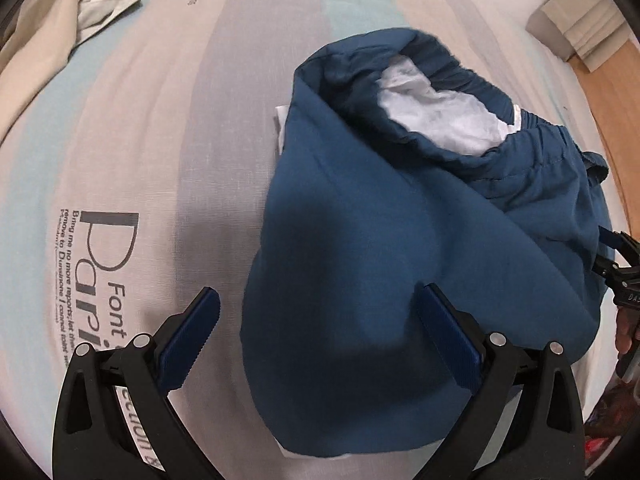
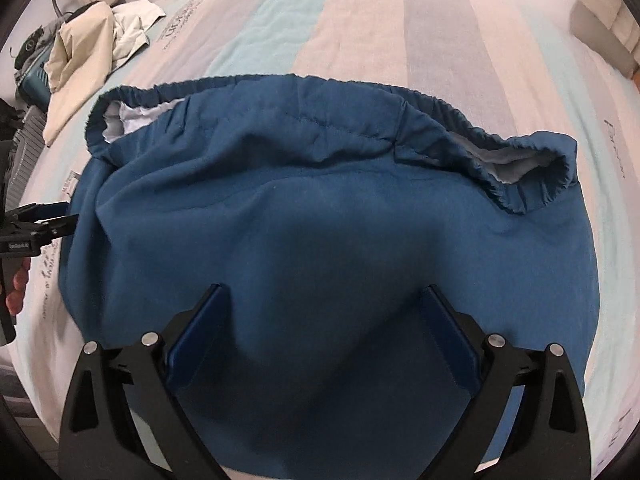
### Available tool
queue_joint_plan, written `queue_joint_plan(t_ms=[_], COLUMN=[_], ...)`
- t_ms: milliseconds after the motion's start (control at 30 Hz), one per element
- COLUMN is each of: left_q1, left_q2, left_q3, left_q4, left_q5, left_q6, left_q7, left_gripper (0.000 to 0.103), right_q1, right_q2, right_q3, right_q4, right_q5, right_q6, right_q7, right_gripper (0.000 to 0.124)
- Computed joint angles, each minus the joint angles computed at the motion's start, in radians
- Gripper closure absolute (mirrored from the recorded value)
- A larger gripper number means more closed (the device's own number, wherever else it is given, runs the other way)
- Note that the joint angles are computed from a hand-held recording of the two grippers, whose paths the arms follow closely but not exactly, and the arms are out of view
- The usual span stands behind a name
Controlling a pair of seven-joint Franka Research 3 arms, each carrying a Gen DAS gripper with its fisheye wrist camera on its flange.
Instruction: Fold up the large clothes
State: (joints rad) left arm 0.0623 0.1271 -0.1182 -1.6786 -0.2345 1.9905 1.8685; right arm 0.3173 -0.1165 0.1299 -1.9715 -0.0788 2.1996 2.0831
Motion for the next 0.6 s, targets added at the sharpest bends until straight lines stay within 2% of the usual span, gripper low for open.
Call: queue_joint_plan(t_ms=[233,467,600], left_q1=[0.014,0.009,0.018], left_q2=[0.001,-0.045,-0.045], left_q3=[-0.001,0.005,0.015], left_q4=[-0.030,-0.099,-0.106], left_q5=[-0.069,-0.100,-0.149], left_q6=[-0.008,0.030,-0.017], left_q7=[0.034,0.041,0.087], left_gripper=[0.006,0.006,0.006], right_q1=[0.002,-0.006,-0.003], right_q2=[0.002,0.010,0.020], right_q3=[0.002,-0.002,0.000], right_q4=[-0.037,-0.052,-0.054], right_q5=[-0.021,-0.028,-0.046], right_q6=[0.027,0.044,0.047], right_q7=[0.026,0.063,0.087], right_gripper=[0.031,0.031,0.030])
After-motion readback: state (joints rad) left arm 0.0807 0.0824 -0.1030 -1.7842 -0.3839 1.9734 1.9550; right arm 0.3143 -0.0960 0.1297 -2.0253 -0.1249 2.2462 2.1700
